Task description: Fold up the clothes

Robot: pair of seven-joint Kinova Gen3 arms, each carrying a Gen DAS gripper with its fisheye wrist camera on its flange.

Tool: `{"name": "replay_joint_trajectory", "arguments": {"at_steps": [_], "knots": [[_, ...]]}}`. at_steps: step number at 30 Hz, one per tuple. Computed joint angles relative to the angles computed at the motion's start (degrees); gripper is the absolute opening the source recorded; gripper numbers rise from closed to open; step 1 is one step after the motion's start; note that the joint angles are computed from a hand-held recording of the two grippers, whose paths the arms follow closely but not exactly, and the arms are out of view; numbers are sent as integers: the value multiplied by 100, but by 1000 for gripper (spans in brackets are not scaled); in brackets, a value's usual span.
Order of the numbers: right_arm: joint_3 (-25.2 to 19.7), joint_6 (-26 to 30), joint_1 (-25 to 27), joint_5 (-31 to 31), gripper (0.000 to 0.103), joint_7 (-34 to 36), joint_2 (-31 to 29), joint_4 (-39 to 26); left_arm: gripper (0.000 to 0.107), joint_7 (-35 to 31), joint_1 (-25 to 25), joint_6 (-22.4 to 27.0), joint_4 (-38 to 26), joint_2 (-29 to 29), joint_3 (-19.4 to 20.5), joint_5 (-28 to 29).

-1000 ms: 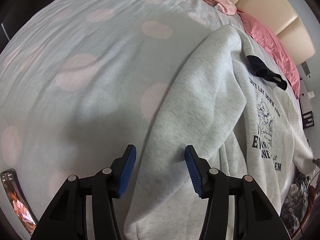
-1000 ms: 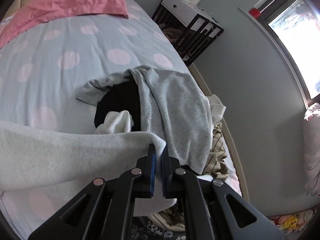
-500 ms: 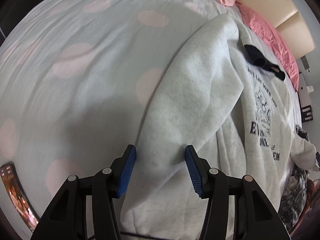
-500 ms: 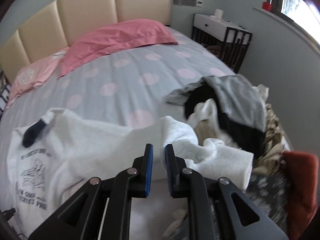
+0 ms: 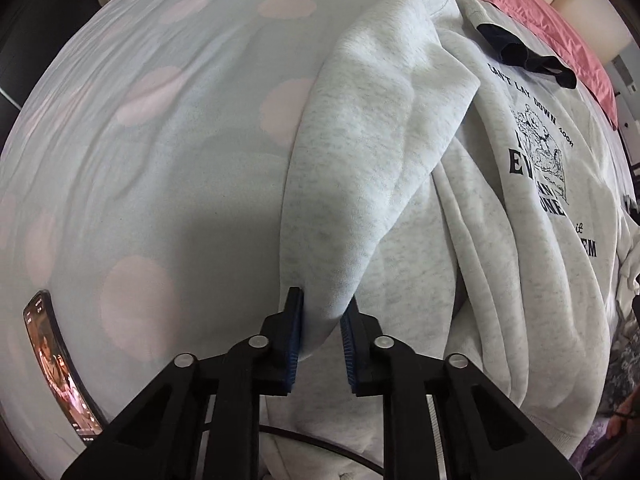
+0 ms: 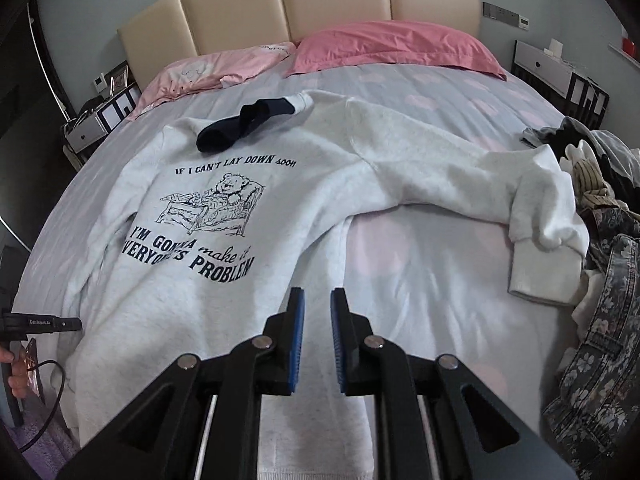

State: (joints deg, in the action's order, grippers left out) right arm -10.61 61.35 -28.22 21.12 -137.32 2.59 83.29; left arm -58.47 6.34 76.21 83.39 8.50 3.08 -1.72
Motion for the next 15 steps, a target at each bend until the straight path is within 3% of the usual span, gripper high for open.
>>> {"name": "replay_joint_trajectory", "arguments": {"at_steps": [2, 7, 10, 15], "knots": [[-33, -41, -26, 87, 14, -78, -102, 70, 9, -55, 26, -55, 34, -80, 20, -47], [-121, 179, -96, 140, 14, -76, -52, -43, 8, -656, 66, -818, 301, -663, 63, 265], [-182, 305, -246, 420, 14, -278, -30, -123, 8, -1280, 7, -1286, 423, -915, 188, 787], [-217, 384, -379, 499, 14, -305, -10, -232, 8, -2446, 79, -1959, 418, -802, 240, 1835]]}}
